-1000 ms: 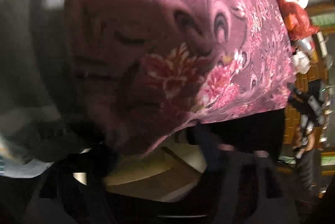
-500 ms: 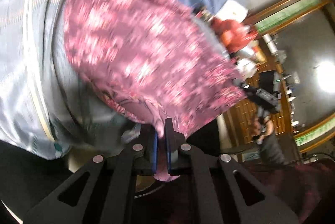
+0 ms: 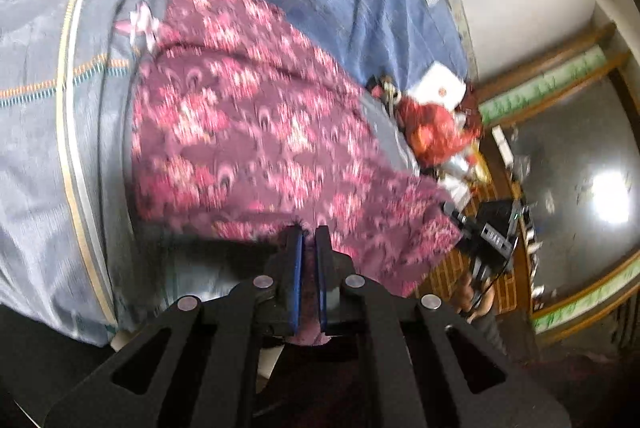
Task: Fold small clothes
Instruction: 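Lift and fold the garment with the right gripper while the left gripper grasps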
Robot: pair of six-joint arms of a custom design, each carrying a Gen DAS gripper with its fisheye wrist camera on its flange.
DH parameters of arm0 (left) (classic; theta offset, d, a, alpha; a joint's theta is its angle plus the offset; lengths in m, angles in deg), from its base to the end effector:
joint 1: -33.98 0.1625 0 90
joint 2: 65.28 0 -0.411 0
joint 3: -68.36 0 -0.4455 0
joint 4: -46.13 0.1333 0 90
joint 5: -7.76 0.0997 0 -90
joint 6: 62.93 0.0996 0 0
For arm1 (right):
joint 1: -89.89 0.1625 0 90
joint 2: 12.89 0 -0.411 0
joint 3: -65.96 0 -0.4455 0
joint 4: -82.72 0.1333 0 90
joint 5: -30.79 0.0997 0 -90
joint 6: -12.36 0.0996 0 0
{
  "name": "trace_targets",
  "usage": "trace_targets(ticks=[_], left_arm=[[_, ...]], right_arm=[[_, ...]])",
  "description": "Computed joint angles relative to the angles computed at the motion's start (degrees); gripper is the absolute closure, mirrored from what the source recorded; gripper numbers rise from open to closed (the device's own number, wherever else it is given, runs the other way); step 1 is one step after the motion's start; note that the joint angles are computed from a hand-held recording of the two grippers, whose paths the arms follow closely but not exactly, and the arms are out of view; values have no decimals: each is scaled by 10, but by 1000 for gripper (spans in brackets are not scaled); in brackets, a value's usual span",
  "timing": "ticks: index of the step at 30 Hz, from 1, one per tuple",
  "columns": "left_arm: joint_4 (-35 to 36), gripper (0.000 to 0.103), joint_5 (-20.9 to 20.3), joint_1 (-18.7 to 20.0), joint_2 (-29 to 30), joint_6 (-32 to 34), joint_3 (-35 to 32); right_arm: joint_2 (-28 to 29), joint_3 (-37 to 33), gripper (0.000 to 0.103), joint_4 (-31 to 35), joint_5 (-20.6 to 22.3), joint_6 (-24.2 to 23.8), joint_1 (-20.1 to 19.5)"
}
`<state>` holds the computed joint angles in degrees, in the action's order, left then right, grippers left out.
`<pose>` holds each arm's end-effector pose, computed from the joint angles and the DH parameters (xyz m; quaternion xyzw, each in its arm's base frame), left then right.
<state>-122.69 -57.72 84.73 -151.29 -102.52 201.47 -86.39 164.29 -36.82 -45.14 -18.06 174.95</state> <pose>-0.1585 -0.4701 0.2215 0.0608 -0.9398 0.3360 0.0118 0.1028 -0.6396 0.2814 -0.2236 0.9661 -0.0760 0.1042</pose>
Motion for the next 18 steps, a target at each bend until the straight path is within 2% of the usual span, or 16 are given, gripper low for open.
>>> trace_targets(ticks=[7, 10, 12, 14, 15, 16, 18], left_arm=[[29, 99, 58, 27, 6, 26, -56], [68, 98, 40, 42, 7, 30, -69], [139, 84, 36, 41, 3, 30, -73], [190, 45, 27, 38, -5, 17, -61], [215, 36, 20, 37, -8, 9, -53], [231, 28, 11, 38, -10, 4, -46], [238, 28, -19, 43, -9, -8, -23]], right_arm=[[86, -60, 92, -49, 42, 72, 8], [125, -92, 93, -63, 31, 96, 15], [137, -101, 93, -68, 21, 106, 17], [140, -104, 93, -65, 15, 109, 14], [140, -104, 93, -65, 6, 110, 13], [139, -103, 92, -65, 0, 110, 12], [136, -99, 92, -66, -7, 116, 8]])
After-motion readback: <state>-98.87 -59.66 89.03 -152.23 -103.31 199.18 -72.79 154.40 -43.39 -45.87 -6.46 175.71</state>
